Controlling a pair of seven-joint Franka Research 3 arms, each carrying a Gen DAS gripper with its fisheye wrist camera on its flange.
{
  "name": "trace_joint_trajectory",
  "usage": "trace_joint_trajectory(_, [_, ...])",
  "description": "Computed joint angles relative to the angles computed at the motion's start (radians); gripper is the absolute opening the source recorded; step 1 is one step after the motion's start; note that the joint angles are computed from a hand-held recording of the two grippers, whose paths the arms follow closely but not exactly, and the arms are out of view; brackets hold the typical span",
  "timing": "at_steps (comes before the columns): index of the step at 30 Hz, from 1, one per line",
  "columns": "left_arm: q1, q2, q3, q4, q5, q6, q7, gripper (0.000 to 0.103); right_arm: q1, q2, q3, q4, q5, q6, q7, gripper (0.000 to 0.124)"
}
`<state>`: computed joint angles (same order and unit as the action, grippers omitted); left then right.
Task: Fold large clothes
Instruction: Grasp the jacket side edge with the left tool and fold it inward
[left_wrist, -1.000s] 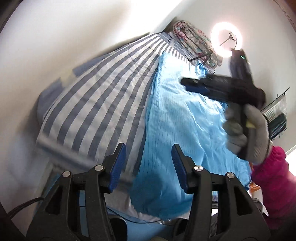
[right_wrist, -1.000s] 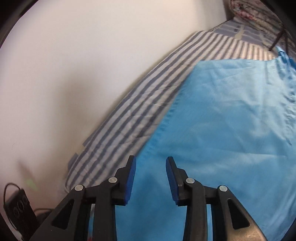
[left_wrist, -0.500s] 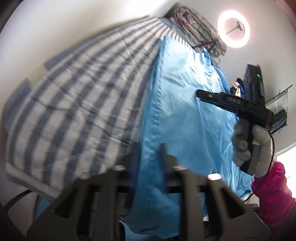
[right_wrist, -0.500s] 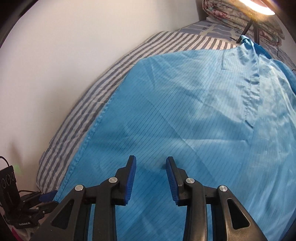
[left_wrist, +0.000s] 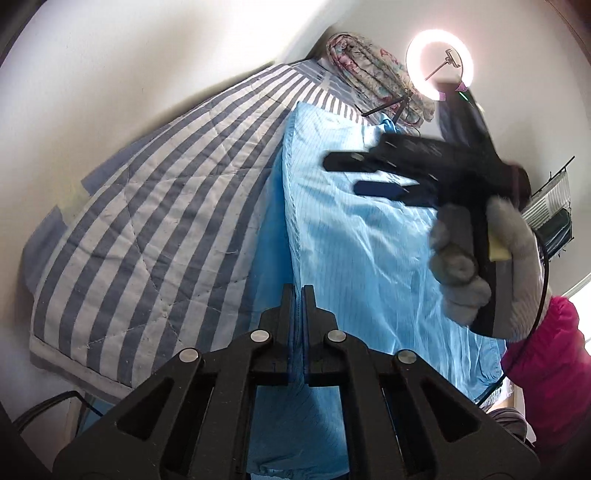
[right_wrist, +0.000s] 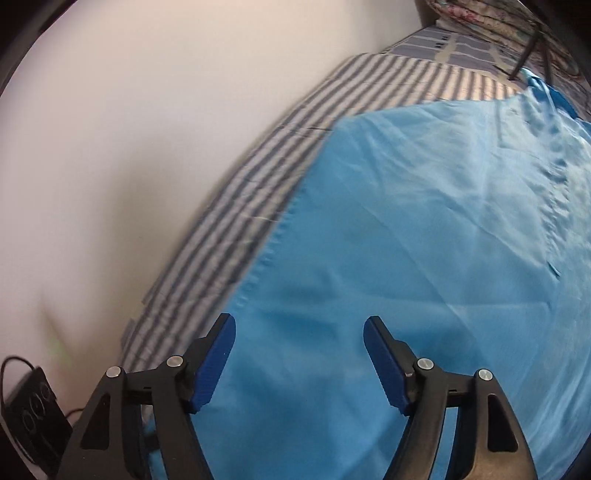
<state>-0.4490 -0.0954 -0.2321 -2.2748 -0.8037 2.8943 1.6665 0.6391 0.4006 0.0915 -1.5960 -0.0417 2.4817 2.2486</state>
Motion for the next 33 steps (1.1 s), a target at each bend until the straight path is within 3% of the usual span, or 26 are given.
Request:
trace_joint_trajectory(8, [0.004,0.008,-0.015,0.005,0.154,0.019,-0.103,0.000,0.088,0.239,-0.040,0.395,-0.080,-0.337,0.049,0.076])
trace_joint_trajectory(11, [0.006,0.014,-0.014,0.000,0.171,0.026,-0.133,0.001,0.098,0.286,-0.047,0.454,-0.079,-0.384,0.058,0.074])
trace_joint_trajectory(13, [0.002,0.012,-0.003,-0.009,0.126,0.016,-0.116,0.021,0.090,0.273,-0.046,0.418,-0.064,-0.344,0.067,0.075])
trace_joint_trajectory(14, [-0.003,0.010,0.003,-0.017,0.082,0.024,-0.084,0.043,0.083,0.259,-0.044,0.390,-0.055,-0.314,0.069,0.075])
trace_joint_trajectory(15, [0.000,0.012,0.003,-0.023,0.073,0.032,-0.085,0.053,0.073,0.247,-0.040,0.363,-0.044,-0.291,0.062,0.076])
trace_joint_trajectory(17, [-0.005,0.032,0.016,-0.005,-0.025,-0.004,-0.007,0.053,0.060,0.220,-0.034,0.318,-0.029,-0.261,0.049,0.076])
trace_joint_trajectory(19, [0.007,0.060,0.009,0.017,-0.137,-0.040,0.061,0.047,0.047,0.185,-0.030,0.268,-0.020,-0.242,0.038,0.076])
trace_joint_trajectory(20, [0.013,0.065,-0.004,0.017,-0.180,-0.016,0.093,0.037,0.046,0.185,-0.031,0.268,-0.020,-0.242,0.038,0.076])
trace_joint_trajectory(21, [0.024,0.073,-0.007,0.031,-0.213,-0.048,0.133,0.005,0.047,0.184,-0.030,0.267,-0.020,-0.240,0.040,0.076])
trace_joint_trajectory(22, [0.035,0.084,-0.009,0.048,-0.263,-0.097,0.175,0.000,0.047,0.184,-0.030,0.269,-0.020,-0.241,0.041,0.076])
trace_joint_trajectory(28, [0.035,0.047,-0.058,0.024,-0.171,0.001,0.117,0.000,0.035,0.284,-0.018,0.438,0.021,-0.304,-0.001,0.076])
trace_joint_trajectory(31, [0.023,0.050,-0.060,0.039,-0.084,0.025,0.068,0.000,0.068,0.364,-0.040,0.584,-0.009,-0.419,-0.015,0.077])
trace_joint_trajectory(33, [0.016,0.053,-0.068,0.039,0.019,0.052,-0.007,0.000,0.096,0.410,-0.065,0.664,-0.043,-0.486,-0.011,0.069])
